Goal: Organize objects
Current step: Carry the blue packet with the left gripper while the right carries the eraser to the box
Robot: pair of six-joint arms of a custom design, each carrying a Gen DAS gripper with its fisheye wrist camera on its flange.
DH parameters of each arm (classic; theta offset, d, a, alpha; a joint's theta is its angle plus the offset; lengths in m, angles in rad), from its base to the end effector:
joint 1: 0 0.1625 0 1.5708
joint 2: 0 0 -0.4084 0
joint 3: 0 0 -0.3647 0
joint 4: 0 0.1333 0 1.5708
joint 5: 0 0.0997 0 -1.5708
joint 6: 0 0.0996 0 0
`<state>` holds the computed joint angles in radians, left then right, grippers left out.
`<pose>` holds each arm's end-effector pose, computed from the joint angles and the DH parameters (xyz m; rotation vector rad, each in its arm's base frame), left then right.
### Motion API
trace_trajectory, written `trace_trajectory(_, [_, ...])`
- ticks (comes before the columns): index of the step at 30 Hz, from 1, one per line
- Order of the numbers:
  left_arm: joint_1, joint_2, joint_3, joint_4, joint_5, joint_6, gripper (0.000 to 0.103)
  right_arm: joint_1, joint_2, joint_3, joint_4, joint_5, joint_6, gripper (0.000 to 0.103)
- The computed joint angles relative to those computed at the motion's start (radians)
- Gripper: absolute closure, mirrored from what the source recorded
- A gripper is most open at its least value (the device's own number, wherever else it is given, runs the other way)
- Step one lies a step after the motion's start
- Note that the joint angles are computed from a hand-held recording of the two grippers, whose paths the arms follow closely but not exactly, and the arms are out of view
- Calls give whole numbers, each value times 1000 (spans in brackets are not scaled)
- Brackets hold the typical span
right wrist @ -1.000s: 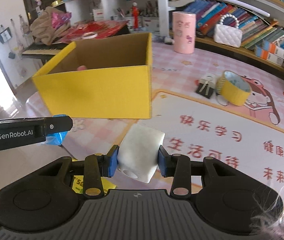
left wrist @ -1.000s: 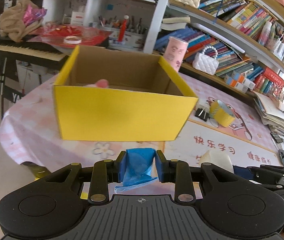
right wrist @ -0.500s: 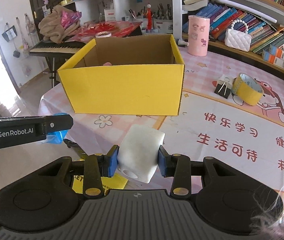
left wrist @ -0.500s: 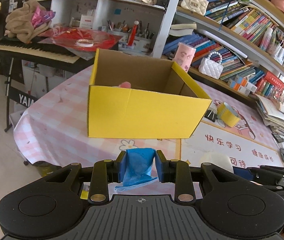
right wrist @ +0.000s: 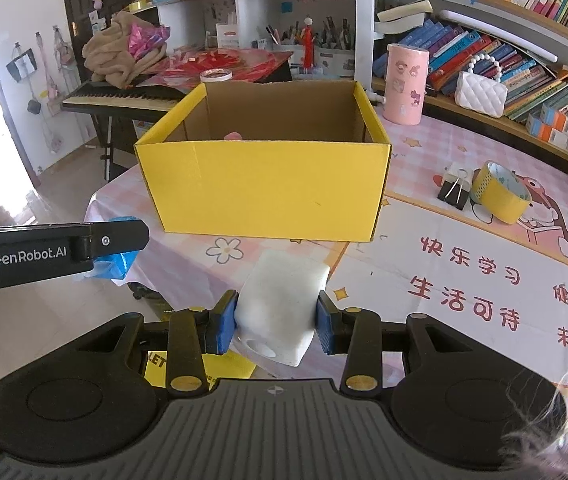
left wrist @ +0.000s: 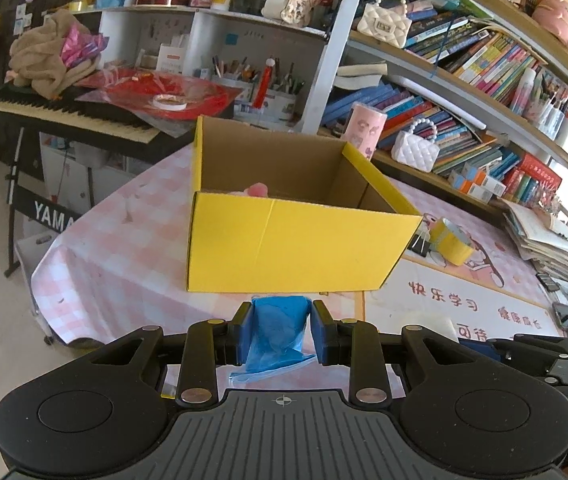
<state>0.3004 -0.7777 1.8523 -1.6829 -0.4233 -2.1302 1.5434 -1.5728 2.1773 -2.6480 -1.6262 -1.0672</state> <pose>-0.3999 -0.3585 0.0231 -0.2149 2.0505 -1.3836 0.1159 -0.4366 0.3205 1.3749 -2.4395 0.5355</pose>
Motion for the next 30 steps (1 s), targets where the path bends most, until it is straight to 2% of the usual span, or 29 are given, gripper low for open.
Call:
trace_trajectory(4, [-7,-6,3,21,10,-6,75,8,0,9,-13,-1,4,66])
trace_trajectory(9, [-14,-16,-10,109,38,-44,75,19,4,8,-30,10,17,66])
trace_trajectory(16, [-2,-23,-72,331,116,-161,75,45,42,-36,-54,21,26,66])
trace_trajectory(24, [68,-8,-198,626,212,-343,75,83,143,-144,-86,76,40,66])
trace_trajectory(27, [103,-2,-231,655,242,-335,75,99,201,-207,-91,96,50,66])
trace_trajectory(30, [146,1,-241,574,269,-238,75,115,268,-280,-87,109,56,66])
